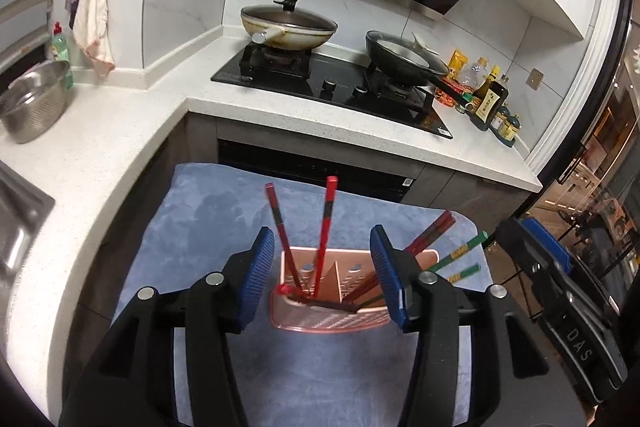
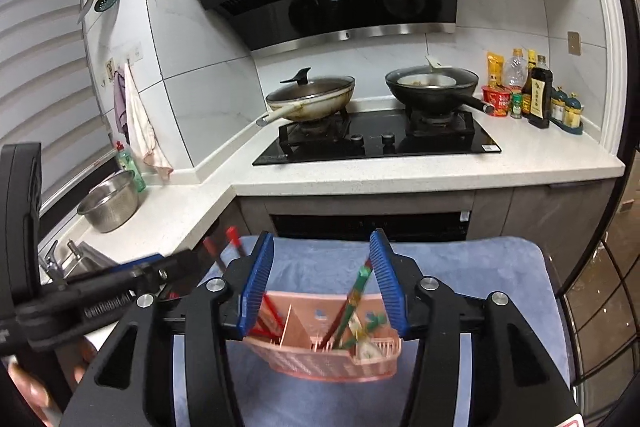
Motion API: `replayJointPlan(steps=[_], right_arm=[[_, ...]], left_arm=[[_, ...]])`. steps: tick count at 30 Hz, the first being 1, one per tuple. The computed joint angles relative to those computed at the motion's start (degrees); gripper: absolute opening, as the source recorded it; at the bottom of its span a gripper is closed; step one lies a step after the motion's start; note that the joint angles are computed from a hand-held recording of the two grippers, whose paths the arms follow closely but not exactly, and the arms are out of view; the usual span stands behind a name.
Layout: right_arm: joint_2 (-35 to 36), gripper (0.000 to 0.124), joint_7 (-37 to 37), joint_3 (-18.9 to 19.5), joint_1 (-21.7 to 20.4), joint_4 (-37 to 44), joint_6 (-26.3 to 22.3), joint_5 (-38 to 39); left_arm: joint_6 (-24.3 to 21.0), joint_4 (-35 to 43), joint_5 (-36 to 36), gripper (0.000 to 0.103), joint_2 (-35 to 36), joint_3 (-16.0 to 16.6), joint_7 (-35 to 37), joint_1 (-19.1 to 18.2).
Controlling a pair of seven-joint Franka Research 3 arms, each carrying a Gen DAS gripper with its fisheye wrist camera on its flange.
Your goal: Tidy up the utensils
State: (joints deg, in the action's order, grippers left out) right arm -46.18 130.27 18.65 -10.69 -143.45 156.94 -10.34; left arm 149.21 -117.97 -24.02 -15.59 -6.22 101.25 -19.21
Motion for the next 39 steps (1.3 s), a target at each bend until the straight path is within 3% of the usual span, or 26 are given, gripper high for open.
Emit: replayJointPlan(steps=[6, 10, 20, 28, 32, 39], right_arm=[[-7.0, 0.05, 0.7, 0.5, 2.9, -3.6, -7.4, 0.8], [-12.1, 0.055, 2.6, 0.7, 5.6, -6.6, -12.4, 2.2], [-20.1, 0.057, 7.7, 3.1, 11.3, -10.5, -22.7, 4.3], [-23.1, 0.057, 10.7, 4.7, 15.0, -11.4, -26.7, 4.0], [-24.6, 0.073, 12.1, 5.4, 15.5, -10.9, -29.6, 3.4], [-25.5, 0.085, 13.2, 7.1, 15.6, -10.3, -32.3, 1.0]], left_arm=[[1.8, -6.4, 6.5, 0.048, -6.3, -1.1, -3.4, 1.2], [3.7, -12.3, 13.5, 0.054, -11.2, -2.0, -6.9, 1.8], [3.9, -23.4, 21.6, 0.064, -21.4, -0.6, -11.6, -1.2], [2.3, -28.2, 23.6, 0.079, -26.3, 0.2, -13.8, -3.6], [1.8, -29.5, 23.9, 0.084, -27.9, 0.4, -15.0, -4.1], [1.0, -30.6, 25.5, 0.09, -29.2, -0.2, -16.8, -3.8]])
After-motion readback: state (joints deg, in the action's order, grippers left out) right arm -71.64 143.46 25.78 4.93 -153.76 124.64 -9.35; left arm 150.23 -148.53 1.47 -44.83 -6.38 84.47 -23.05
